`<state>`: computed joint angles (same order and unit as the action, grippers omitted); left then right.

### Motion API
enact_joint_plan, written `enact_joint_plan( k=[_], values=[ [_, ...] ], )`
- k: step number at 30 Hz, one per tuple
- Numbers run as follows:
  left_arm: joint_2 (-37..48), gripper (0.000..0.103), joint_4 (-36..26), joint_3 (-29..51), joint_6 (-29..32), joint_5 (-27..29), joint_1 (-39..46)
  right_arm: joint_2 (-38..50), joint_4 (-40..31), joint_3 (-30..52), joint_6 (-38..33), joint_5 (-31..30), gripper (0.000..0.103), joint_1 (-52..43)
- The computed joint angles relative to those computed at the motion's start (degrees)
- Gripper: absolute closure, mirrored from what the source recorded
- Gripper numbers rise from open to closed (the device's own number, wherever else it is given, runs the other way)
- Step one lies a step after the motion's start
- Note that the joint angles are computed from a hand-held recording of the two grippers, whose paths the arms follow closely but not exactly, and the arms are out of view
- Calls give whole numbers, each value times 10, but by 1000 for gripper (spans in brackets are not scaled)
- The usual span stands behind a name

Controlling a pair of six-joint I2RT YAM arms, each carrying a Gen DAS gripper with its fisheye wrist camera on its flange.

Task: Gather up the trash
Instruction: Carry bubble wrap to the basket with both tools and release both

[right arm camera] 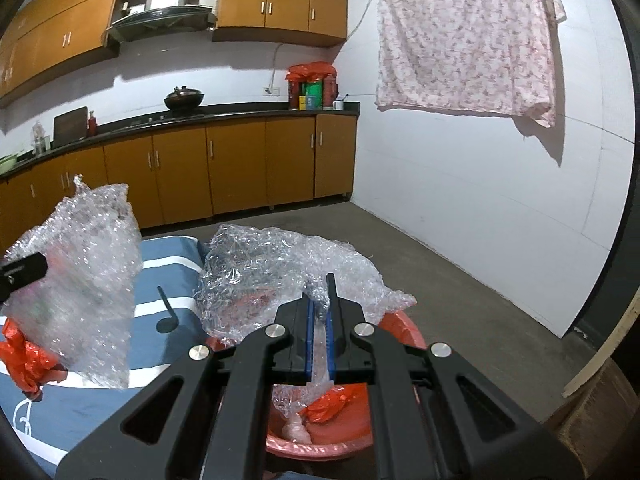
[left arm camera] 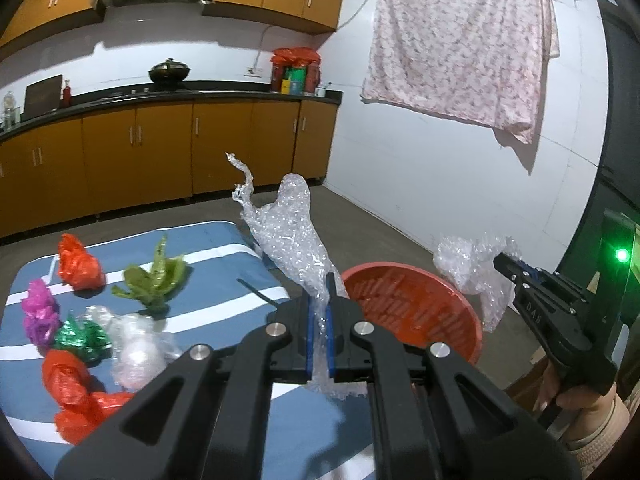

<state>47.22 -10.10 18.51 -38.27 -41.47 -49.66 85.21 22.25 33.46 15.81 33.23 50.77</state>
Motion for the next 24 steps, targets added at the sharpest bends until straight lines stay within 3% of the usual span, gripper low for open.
enact_joint_plan(
  k=[14, 24],
  values=[
    [247, 97, 207, 57, 71, 77, 36, 16, 32, -14, 1, -26, 98, -31],
    [388, 96, 286, 116, 103, 136, 71, 45, 63, -9, 6, -88, 98, -76]
  ],
)
